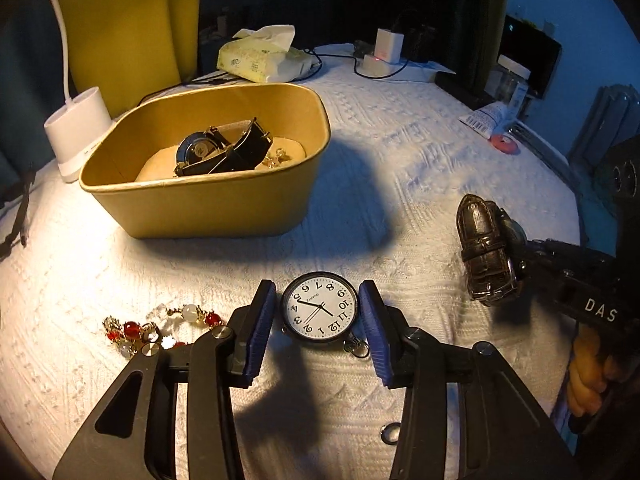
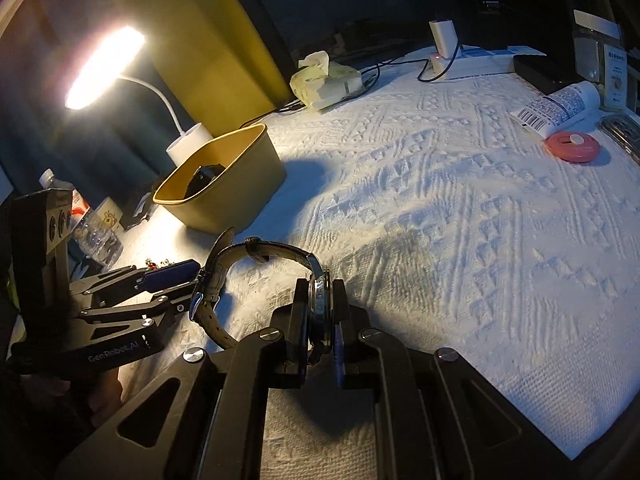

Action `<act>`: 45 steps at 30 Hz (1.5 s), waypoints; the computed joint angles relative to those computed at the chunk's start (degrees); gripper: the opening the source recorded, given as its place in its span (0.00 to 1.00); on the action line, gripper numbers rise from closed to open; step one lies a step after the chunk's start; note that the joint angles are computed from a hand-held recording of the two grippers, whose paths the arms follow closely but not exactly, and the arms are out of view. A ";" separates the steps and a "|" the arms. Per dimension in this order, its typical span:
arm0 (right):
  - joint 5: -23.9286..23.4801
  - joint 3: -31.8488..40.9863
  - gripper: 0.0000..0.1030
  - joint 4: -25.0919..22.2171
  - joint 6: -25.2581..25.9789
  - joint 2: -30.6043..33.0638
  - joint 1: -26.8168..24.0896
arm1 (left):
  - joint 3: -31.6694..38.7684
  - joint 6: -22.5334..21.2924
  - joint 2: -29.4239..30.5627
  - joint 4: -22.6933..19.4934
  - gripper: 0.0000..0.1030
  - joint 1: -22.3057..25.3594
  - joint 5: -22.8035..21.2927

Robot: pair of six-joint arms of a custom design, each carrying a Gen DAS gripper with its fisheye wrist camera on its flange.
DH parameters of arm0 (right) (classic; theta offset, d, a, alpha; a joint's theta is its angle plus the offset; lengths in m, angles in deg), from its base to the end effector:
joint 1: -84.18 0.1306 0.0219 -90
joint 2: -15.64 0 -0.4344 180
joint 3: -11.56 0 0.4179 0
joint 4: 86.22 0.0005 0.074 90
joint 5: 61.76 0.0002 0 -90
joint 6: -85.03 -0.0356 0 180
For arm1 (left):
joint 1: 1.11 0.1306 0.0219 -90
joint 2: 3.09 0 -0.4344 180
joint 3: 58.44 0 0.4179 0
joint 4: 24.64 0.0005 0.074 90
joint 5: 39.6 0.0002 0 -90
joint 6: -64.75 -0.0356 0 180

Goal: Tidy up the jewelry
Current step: 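Release the pocket watch into the tan box with the left gripper while the right releases the leather watch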

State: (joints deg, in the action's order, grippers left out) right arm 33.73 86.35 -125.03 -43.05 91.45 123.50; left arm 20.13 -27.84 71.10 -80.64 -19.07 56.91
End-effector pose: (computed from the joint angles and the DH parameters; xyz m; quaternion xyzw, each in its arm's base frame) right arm 0.3252 0.2613 0.4741 0.0105 0.9048 0.2309 0.3576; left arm 0.3677 -0.1239 0.4946 0.1866 0.9245 -0.0970 0.3181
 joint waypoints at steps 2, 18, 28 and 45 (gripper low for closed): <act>-0.16 0.00 0.10 0.22 0.15 0.03 -0.12 | -0.16 -0.73 -0.07 0.27 0.44 -0.47 -1.08; 1.59 4.11 0.10 -0.88 2.41 2.16 1.12 | -0.14 -1.74 -1.81 1.86 0.41 1.28 0.89; 1.86 8.68 0.10 -0.66 5.07 5.68 1.83 | 2.08 -1.23 -2.24 3.09 0.41 6.65 3.88; 1.11 18.33 0.10 -1.00 9.43 13.27 1.11 | 5.36 -1.23 0.52 7.11 0.41 13.42 7.43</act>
State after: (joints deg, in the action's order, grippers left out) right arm 34.84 104.68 -126.03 -33.63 104.72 124.61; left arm 25.49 -29.07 71.62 -73.53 -5.65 64.34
